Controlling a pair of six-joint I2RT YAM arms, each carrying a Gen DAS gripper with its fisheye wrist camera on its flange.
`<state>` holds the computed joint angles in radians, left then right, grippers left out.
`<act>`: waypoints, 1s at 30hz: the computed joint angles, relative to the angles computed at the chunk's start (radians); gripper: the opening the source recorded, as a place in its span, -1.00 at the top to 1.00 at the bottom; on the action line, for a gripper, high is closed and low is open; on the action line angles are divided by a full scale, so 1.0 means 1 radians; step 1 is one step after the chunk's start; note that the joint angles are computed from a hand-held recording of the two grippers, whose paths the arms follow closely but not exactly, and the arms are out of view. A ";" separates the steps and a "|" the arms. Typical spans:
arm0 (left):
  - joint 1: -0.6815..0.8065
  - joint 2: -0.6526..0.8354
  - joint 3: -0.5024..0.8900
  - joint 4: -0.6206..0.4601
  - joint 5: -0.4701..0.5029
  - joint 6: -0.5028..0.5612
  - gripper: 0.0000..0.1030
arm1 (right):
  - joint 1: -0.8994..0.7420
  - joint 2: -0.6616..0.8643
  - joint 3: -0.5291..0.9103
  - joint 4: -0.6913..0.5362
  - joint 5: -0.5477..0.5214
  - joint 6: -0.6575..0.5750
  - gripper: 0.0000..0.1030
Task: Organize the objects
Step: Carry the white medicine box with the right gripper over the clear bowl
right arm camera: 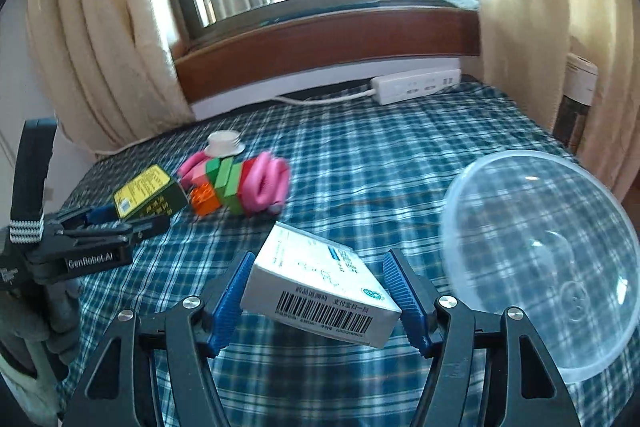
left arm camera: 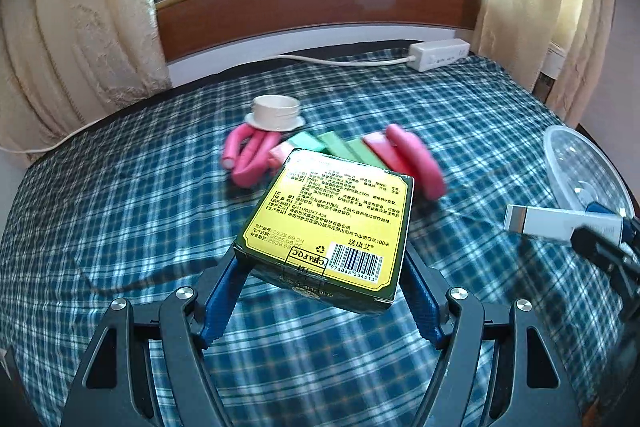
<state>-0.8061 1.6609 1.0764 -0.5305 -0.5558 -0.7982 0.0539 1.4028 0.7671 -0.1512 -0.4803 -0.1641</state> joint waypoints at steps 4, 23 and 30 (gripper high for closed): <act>-0.023 0.066 0.085 -0.022 0.001 0.011 -0.44 | -0.085 -0.001 0.014 0.007 -0.063 0.010 -0.29; -0.082 0.297 0.385 -0.082 0.028 0.068 -0.44 | -0.327 0.177 0.143 -0.112 -0.290 -0.010 -0.15; -0.069 0.283 0.359 -0.057 0.038 0.064 -0.44 | -0.306 0.132 0.081 -0.192 -0.345 -0.030 -0.16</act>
